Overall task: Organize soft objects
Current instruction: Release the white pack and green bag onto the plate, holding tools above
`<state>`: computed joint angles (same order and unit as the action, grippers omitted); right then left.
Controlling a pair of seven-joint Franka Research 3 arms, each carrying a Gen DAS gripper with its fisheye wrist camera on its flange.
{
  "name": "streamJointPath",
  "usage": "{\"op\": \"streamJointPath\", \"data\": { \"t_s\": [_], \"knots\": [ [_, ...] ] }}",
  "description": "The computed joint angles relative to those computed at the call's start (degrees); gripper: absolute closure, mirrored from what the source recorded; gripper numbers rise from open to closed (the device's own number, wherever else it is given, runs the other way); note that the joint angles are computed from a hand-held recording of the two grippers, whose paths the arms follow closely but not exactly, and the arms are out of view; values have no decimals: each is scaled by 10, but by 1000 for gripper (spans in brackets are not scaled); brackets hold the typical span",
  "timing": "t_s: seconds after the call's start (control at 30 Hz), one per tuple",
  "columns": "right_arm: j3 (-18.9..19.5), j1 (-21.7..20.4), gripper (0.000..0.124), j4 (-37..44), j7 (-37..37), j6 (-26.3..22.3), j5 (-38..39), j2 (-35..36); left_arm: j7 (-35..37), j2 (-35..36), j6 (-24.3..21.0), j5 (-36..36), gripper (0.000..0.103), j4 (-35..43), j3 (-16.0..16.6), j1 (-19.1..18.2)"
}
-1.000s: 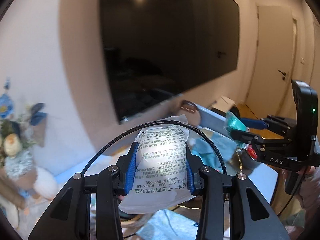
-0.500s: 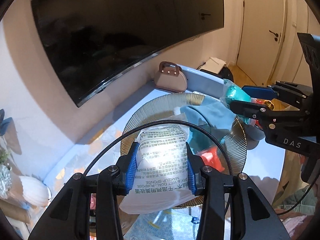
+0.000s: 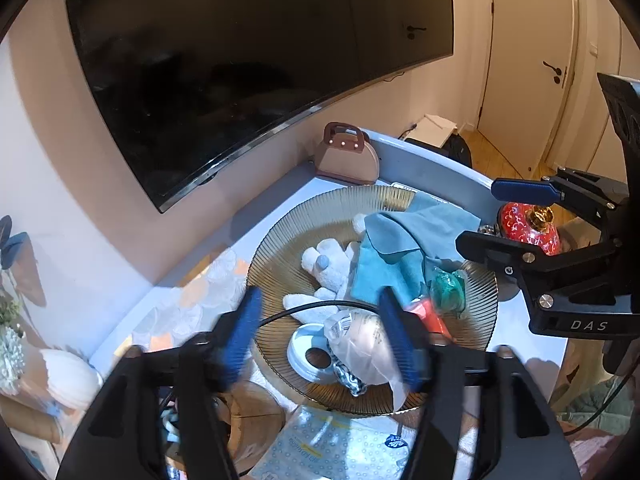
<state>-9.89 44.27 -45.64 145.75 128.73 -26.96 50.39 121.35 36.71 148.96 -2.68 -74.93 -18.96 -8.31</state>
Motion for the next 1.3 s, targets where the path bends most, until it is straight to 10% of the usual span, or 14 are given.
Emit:
{"op": "streamJointPath", "data": {
  "t_s": [1.3],
  "knots": [
    [5,0,54,49,-25,-32,22,25,-2,-10,6,-12,35,-20,-5,6]
  ]
}}
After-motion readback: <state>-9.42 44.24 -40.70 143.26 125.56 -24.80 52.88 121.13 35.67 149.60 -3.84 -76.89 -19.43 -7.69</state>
